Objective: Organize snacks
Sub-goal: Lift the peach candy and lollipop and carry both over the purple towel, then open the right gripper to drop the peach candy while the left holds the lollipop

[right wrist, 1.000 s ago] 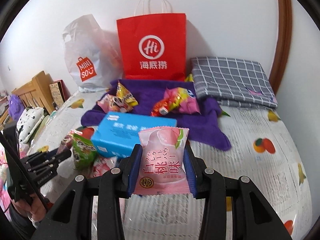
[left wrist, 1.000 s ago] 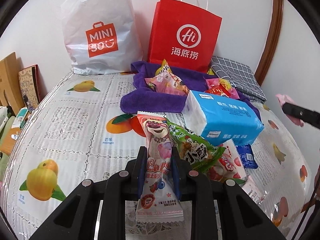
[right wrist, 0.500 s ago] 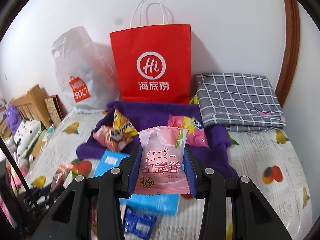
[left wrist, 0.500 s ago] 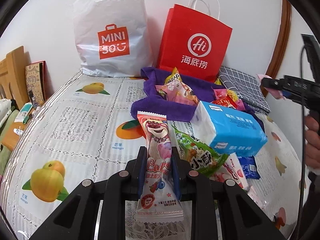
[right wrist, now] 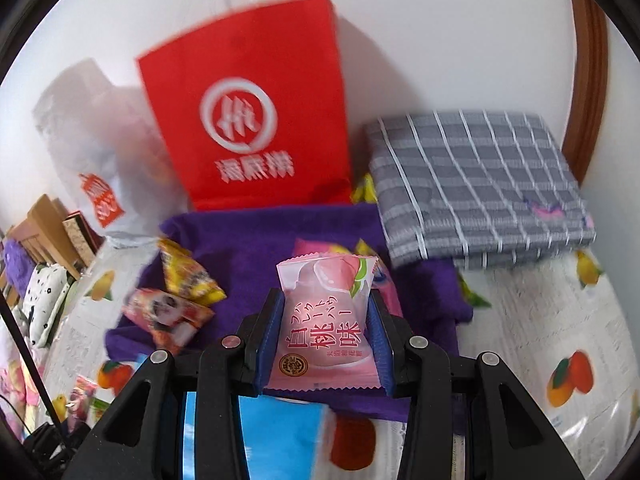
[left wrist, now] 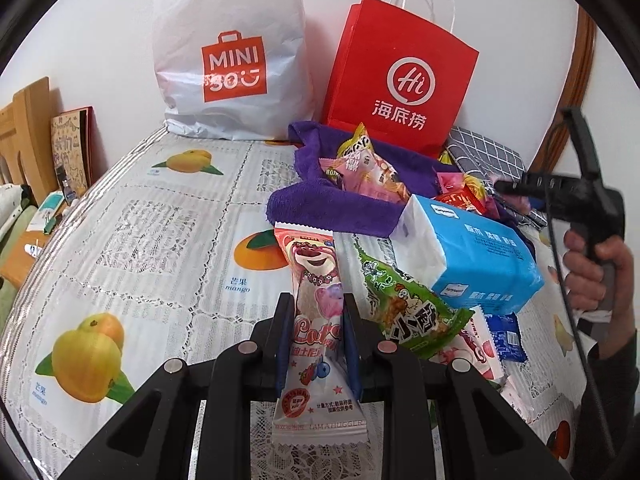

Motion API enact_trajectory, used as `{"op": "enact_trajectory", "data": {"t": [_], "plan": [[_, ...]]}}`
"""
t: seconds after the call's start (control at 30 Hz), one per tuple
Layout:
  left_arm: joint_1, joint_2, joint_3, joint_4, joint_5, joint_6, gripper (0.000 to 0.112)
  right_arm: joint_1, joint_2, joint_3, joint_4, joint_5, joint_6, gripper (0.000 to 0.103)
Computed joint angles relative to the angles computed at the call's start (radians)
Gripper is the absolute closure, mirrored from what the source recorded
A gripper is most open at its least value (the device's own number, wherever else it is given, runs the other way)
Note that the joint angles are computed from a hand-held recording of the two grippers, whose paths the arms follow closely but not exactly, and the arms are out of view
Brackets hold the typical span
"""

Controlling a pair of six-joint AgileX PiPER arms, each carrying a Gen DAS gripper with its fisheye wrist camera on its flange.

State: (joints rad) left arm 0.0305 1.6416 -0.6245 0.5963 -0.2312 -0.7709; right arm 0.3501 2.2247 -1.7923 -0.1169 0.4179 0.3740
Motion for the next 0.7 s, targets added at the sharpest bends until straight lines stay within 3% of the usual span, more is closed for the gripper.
{"op": "enact_trajectory", "data": {"t": [0.23,0.33,0.4,0.5,0.7], "plan": [[-0.002,-0.002,0.002,0.001,-0.003,0.007,0.09,0.01,0.062,-0.028,-0.167,0.028,0.145,0.06],[-0.002,-0.004,0.005,0.005,-0.005,0.003,0.09,-0.002,0.067,-0.027,-0.069,0.023,0.074,0.059],[0.001,-0.004,0.004,0.024,-0.006,-0.017,0.09,0.004,0.058,-0.003,-0.112,-0.005,0.115,0.055],[0.005,0.001,-0.002,0.07,-0.005,-0.063,0.09,0.023,0.036,0.034,-0.304,-0.026,0.295,0.05],[0.037,0.007,-0.002,0.17,-0.035,-0.173,0.09,0.015,-0.022,0.121,-0.257,-0.107,0.278,0.05]]}}
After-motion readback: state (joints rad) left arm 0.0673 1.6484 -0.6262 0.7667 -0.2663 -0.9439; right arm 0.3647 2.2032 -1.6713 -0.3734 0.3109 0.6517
